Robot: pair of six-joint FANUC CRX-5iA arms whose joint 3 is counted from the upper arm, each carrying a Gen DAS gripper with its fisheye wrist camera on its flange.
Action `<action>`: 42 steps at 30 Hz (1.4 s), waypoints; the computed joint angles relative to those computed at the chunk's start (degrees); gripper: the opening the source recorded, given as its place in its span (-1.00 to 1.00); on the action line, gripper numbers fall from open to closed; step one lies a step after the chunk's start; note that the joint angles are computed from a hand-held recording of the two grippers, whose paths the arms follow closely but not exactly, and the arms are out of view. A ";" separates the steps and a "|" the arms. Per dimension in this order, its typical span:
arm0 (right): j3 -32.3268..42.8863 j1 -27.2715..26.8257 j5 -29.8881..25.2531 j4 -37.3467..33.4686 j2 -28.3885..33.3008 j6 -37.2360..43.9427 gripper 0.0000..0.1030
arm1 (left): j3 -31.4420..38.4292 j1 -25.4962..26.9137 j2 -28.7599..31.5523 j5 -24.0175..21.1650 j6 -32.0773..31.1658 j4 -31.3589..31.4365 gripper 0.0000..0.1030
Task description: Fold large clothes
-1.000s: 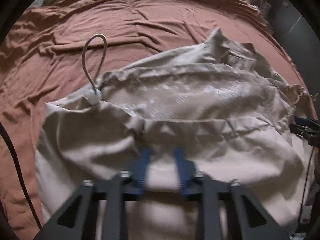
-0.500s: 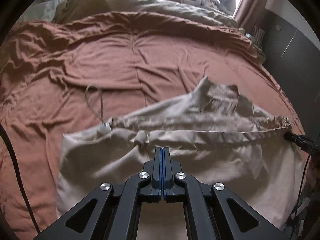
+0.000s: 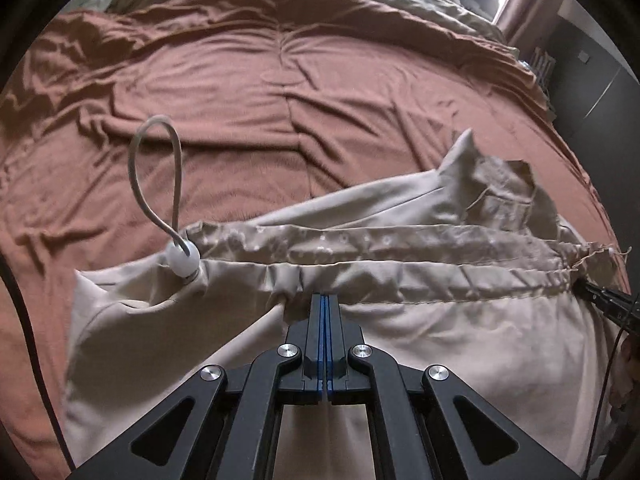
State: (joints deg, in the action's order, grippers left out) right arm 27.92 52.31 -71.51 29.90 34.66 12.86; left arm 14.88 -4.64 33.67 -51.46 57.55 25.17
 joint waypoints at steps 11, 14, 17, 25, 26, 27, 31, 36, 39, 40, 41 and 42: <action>2.96 2.74 -3.88 1.54 -1.19 -1.31 0.25 | -3.68 2.04 -3.20 -1.15 -2.06 7.07 0.04; 2.40 4.43 -4.06 2.44 -2.31 -3.65 0.25 | -8.86 3.35 -7.64 1.11 -5.46 10.63 0.39; 2.62 6.67 -6.46 4.23 -2.61 -5.20 0.25 | -11.48 4.82 -10.76 0.33 -6.29 11.49 0.39; 0.57 12.10 -7.41 6.63 -5.86 -11.40 0.10 | -23.45 10.26 -20.87 -0.45 -11.67 16.41 0.39; 0.95 12.81 -7.65 6.62 -5.73 -11.86 0.00 | -24.50 10.76 -21.71 -0.63 -12.07 16.88 0.39; 1.16 13.38 -7.80 6.47 -5.81 -12.15 -0.06 | -26.12 11.57 -22.98 -0.83 -12.77 17.58 0.39; 1.21 15.55 -6.79 5.85 -5.80 -13.81 -0.13 | -31.53 15.28 -27.41 -3.00 -15.12 19.88 0.39; 0.34 17.23 -4.31 4.61 -5.63 -14.96 -0.41 | -36.60 19.82 -31.37 -5.46 -17.93 21.71 0.39; 0.10 17.74 -3.00 3.61 -5.05 -15.19 -0.51 | -39.55 23.24 -33.46 -6.75 -19.23 22.03 0.39; -0.04 17.81 -2.58 3.38 -4.94 -15.23 -0.53 | -40.23 24.34 -34.00 -7.20 -19.20 21.77 0.39; -0.46 17.99 -2.04 3.20 -4.89 -15.43 -0.54 | -40.75 25.10 -34.24 -7.47 -19.43 21.84 0.39; -0.15 18.00 -1.93 3.01 -4.51 -15.45 -0.55 | -41.63 26.36 -34.59 -8.04 -19.98 22.18 0.39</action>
